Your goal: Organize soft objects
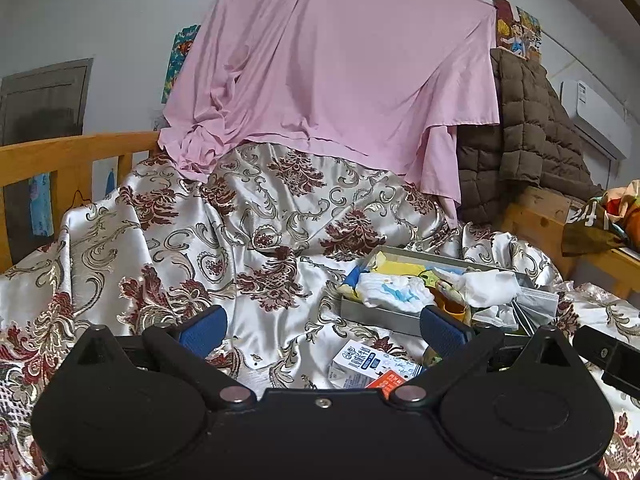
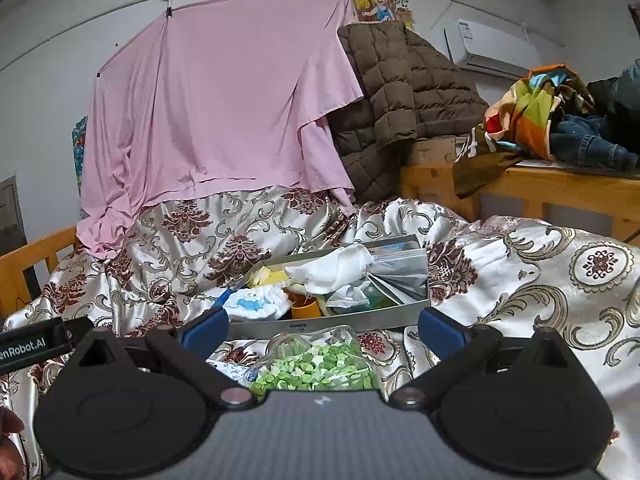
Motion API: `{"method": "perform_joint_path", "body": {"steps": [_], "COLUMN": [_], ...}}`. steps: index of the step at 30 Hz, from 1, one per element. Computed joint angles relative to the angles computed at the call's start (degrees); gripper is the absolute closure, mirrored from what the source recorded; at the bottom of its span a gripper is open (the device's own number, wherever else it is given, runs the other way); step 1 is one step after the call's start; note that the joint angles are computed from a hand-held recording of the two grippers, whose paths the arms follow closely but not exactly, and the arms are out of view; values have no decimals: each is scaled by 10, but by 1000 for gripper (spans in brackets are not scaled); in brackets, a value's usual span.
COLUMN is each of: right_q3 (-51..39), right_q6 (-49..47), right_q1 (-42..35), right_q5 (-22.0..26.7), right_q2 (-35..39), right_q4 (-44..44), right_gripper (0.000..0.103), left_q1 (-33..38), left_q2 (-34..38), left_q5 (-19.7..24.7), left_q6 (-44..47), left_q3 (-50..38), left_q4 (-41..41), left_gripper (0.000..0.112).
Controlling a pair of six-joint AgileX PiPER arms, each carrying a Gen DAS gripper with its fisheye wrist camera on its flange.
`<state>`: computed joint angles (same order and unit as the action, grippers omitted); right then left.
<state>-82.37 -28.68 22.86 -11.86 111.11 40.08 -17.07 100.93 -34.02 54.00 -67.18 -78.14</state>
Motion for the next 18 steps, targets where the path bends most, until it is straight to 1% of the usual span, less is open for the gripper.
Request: {"method": "perform_joint_path", "body": {"steps": [3, 8, 13, 18], "right_q3": [14, 39, 43, 52], "right_q6": [10, 30, -33, -80], "right_q1": [3, 7, 17, 31], "right_q5": [-10, -28, -30, -34], "right_q2": [-9, -21, -21, -23], "right_q4": [-3, -8, 56, 102], "right_gripper": [0, 0, 0, 0], "left_q1": [1, 7, 15, 23], "left_q2": [-8, -22, -35, -38], "left_q5": [8, 20, 25, 30], "left_q6": [0, -31, -72, -96], "left_q3": [13, 36, 65, 85], "left_q4": [8, 39, 84, 117], "left_gripper": [10, 10, 10, 10]}}
